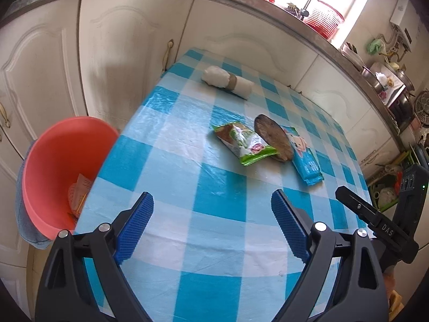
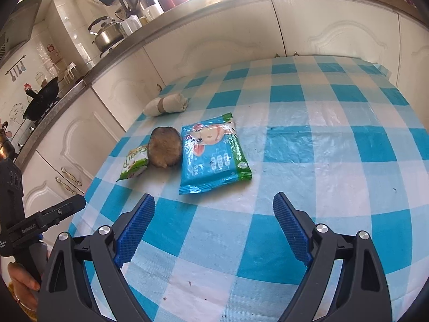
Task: Collect trash
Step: 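Move both tools back over the table, then grasp the white cloth roll with the left tool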
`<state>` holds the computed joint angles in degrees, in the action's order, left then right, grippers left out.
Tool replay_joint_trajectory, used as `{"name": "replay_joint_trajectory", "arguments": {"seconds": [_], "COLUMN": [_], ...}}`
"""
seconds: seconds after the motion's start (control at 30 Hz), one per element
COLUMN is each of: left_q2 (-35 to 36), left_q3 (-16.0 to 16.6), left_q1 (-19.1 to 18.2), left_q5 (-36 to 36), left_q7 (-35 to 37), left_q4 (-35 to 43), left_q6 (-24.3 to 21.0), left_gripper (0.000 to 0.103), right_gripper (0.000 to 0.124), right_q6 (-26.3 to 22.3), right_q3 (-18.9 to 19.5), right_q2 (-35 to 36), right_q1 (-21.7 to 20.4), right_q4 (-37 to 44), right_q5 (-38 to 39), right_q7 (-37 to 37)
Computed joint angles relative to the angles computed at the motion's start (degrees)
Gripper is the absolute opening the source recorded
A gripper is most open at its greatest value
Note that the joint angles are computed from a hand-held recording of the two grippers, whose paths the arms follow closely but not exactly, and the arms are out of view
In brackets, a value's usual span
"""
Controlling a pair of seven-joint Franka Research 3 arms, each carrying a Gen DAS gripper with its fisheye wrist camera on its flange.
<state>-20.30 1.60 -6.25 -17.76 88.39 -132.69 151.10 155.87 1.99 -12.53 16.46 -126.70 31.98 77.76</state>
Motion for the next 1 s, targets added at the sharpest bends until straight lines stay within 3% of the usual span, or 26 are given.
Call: {"name": "replay_joint_trajectory", "arguments": {"seconds": [0.23,0.33,0.53,0.7,0.83,1.0], "left_q2": [5.6,10.2,23.8,35.3,42.9,48.6], "left_q3": [-0.3,-0.2,-4.5,-6.8,-6.9,-7.6], "left_q1": [-0.5,-0.5,3.9,5.8,4.9,4.8], "left_q5": [-1.9,-7.1,-6.7,-0.3,9.2,17.3], "left_q7": [2.3,4.3,-3.9,-15.4,-22.7,-27.4], "left_q4": [7.3,13.1,28.6,42.4,52.7,61.0], "left_q6": [0.1,-0.9,-3.6,-7.9,-12.7,-17.6], "left_gripper": [0.090,0.090,0.090,0.090,0.090,0.090], "right_gripper": [0.089,0.089,0.089,0.089,0.089,0.090], "right_q6": [0.5,0.7,0.3,-1.0,-1.1,-1.4], "right_q3": [-0.3,-0.7,-1.8,-2.6,-2.6,-2.3], "right_q2": [-0.6,-0.7,-0.5,-0.4,-0.3,0.1], "right_q1": [0.0,0.2,0.6,0.7,0.3,-0.2], "right_q4": [-0.8,-0.8,-0.5,0.2,0.8,1.1], "right_q5": [0.4,1.6,5.3,9.5,10.8,10.6], "right_q7": [-0.4,-1.3,-4.4,-7.5,-9.5,-10.9]}}
